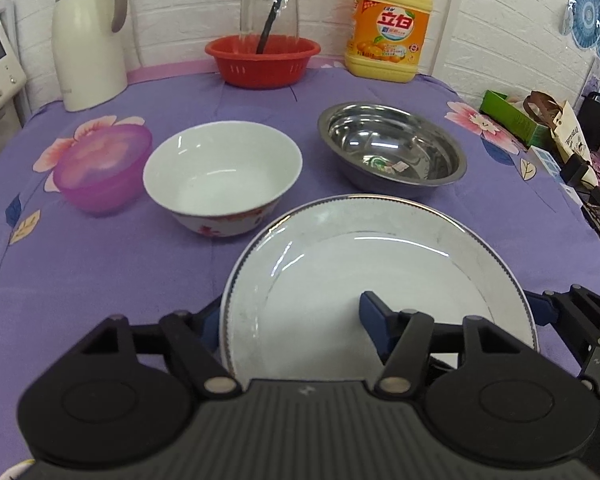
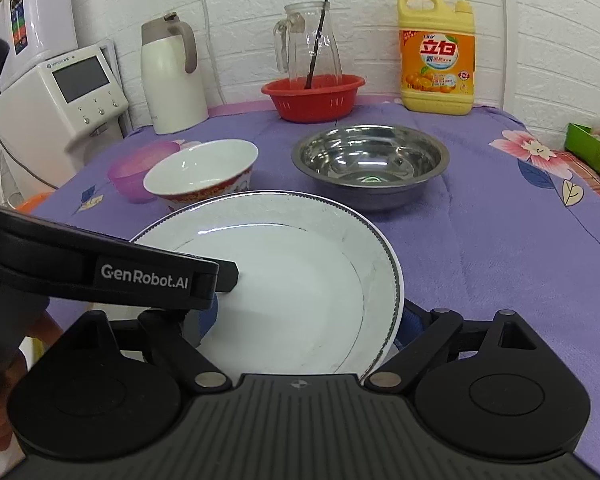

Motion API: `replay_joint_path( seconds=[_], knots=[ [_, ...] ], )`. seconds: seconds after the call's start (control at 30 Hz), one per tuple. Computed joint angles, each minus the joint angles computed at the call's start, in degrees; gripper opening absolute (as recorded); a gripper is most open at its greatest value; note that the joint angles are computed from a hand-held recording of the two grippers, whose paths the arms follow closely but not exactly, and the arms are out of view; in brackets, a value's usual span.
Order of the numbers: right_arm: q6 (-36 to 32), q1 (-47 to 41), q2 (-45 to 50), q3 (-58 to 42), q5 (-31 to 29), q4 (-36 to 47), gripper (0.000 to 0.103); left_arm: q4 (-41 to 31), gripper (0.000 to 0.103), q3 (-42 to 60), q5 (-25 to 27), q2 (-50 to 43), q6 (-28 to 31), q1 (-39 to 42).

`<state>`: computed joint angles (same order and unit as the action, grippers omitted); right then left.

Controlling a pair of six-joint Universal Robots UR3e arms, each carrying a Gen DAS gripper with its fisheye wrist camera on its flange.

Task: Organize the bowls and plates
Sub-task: 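Reach the left tool to the white rimmed deep plate and grasp its rim, then lift the white rimmed deep plate with the left tool and carry it away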

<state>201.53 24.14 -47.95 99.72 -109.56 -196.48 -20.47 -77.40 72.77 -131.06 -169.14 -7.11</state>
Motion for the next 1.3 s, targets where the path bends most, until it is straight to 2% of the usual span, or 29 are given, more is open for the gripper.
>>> replay_joint_path(
  seconds=[0.17,0.33,0.5,0.6,0.77,0.87,1.0,1.1,1.17,1.23,1.3],
  knots=[
    [1.12,6.41,-1.36,-0.87,-7.31,1.05,0.103,5.95,0.062,-13.16,-4.62,8.99,1.28,3.88],
    [4.02,13.57,0.65,-6.08,-11.36,3.51,0.103,13.07,0.062,-31.05,-7.99,20.93,4.77,11.33],
    [6.29,19.63,6.75,-16.15,-11.54,7.20,0.103,19.56,0.062,-47.44,-10.09,31.50,11.06,21.40],
    [6.58,21.80,9.44,-21.63,-10.86,10.34,0.103,20.16,0.062,-55.48,-14.19,36.98,15.86,29.35],
    [6.31,24.04,12.65,-27.99,-10.46,15.92,0.103,19.98,0.061,-62.92,-19.43,39.93,20.64,37.96],
    [5.41,25.92,14.87,-32.27,-14.47,20.54,0.103,18.75,0.062,-64.23,-23.21,38.75,22.68,40.59],
    [6.33,24.88,14.30,-29.91,-12.24,20.23,0.103,24.99,0.067,-68.16,-26.76,36.29,25.48,42.44],
    [5.96,24.69,13.95,-28.83,-11.80,18.52,0.103,21.68,0.067,-68.25,-29.83,36.68,27.86,44.57],
    [5.92,24.51,13.63,-27.80,-11.74,16.75,0.103,16.20,0.067,-67.11,-31.57,38.28,28.72,45.99],
    [5.76,25.03,13.55,-27.55,-13.98,15.95,0.103,10.60,0.073,-65.79,-33.59,39.86,28.88,47.57],
    [6.17,24.71,12.50,-25.51,-13.53,13.82,0.103,4.32,0.076,-64.84,-35.91,41.93,29.83,49.65]
  ],
)
